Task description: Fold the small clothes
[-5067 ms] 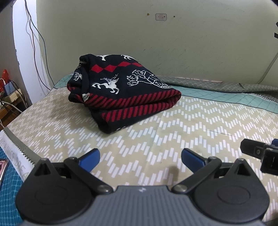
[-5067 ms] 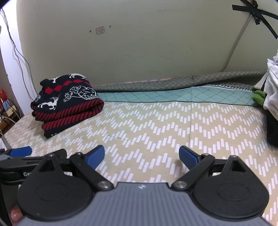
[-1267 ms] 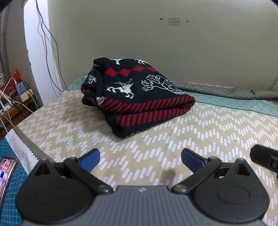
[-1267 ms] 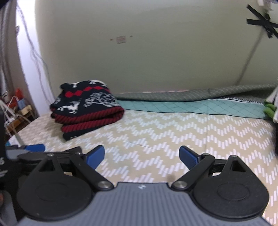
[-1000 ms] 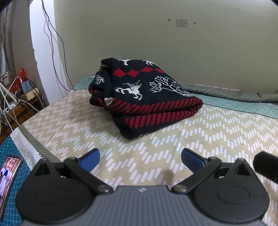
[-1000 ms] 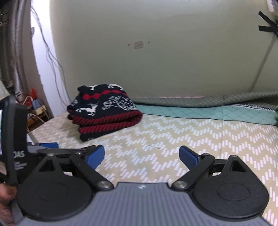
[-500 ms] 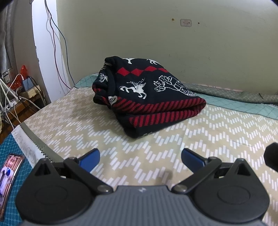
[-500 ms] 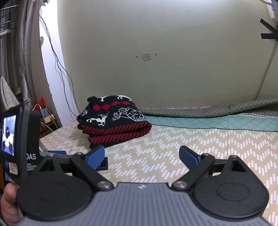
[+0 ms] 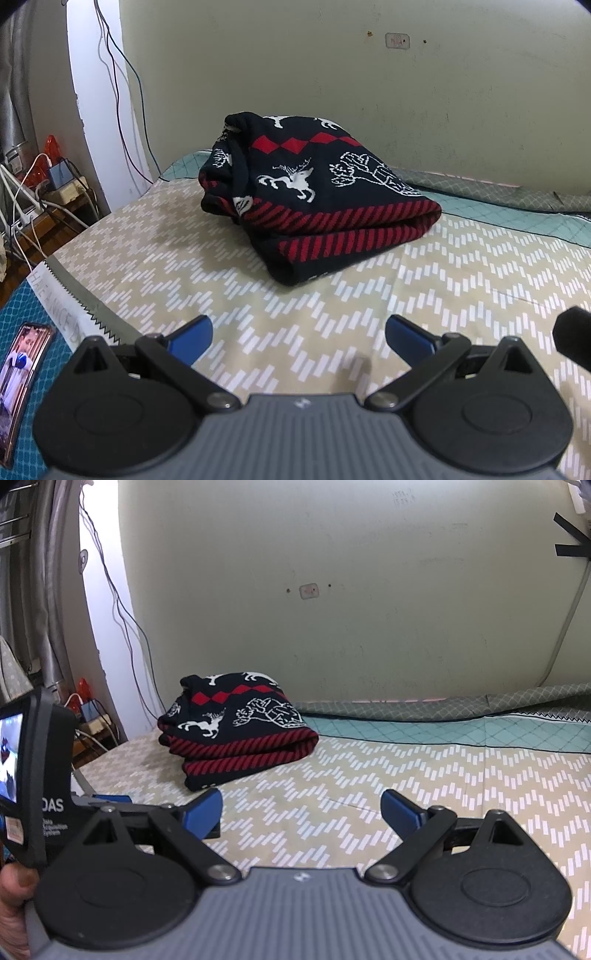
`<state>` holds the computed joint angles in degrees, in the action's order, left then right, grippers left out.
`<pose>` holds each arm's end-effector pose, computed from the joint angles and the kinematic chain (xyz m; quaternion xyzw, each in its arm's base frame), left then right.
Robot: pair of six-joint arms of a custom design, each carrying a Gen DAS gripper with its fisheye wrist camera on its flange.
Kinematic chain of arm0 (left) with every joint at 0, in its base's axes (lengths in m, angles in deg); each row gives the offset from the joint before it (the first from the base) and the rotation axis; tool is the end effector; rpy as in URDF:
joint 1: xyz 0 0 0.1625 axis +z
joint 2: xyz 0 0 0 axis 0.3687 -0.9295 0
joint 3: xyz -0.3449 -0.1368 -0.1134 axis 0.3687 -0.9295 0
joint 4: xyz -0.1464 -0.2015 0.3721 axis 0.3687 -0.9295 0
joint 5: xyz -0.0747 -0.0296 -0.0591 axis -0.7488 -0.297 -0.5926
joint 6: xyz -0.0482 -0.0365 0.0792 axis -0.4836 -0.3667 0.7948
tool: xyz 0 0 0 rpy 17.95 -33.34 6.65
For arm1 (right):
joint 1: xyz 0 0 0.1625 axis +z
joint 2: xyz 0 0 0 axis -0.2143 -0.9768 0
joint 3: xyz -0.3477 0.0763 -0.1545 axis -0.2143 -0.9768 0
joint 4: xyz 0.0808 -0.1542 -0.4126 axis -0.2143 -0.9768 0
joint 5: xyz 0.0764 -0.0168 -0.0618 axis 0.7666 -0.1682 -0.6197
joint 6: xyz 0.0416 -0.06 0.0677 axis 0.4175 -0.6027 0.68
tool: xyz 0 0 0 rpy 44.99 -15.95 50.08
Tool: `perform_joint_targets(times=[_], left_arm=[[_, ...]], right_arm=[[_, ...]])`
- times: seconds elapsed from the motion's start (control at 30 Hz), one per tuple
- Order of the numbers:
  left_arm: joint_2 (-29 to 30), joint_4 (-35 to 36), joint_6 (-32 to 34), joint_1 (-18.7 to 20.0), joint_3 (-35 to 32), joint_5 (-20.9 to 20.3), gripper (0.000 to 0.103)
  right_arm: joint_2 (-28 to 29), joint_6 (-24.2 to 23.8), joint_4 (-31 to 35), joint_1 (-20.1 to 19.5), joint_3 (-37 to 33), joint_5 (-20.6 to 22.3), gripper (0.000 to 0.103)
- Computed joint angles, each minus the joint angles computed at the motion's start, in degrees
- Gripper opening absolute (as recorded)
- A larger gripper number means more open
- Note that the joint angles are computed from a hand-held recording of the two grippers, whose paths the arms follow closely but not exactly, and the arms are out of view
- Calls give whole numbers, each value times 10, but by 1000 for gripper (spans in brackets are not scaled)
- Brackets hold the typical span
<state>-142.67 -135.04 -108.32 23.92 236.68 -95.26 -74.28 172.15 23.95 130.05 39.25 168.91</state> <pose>0.0018 -0.3262 0.2249 0.0679 0.7881 -0.3992 0.4636 0.2739 -0.3045 -0.0759 0.2859 -0.8523 0.4229 0.1141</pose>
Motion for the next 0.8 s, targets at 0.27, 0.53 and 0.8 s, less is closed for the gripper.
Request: perform_joint_targets(times=[0.27,0.53,0.8], left_arm=[[4,18,-4,1,-5,-8,103],[4,17,2,2,-5,-12,103],[1,24,-1,0,-5,-14,103]], right_arm=[[-1,0,-3,-1,2,-2,88],[-4,0,-7,-2,6,-4,88],[-5,0,-6,-3,6,-5,88]])
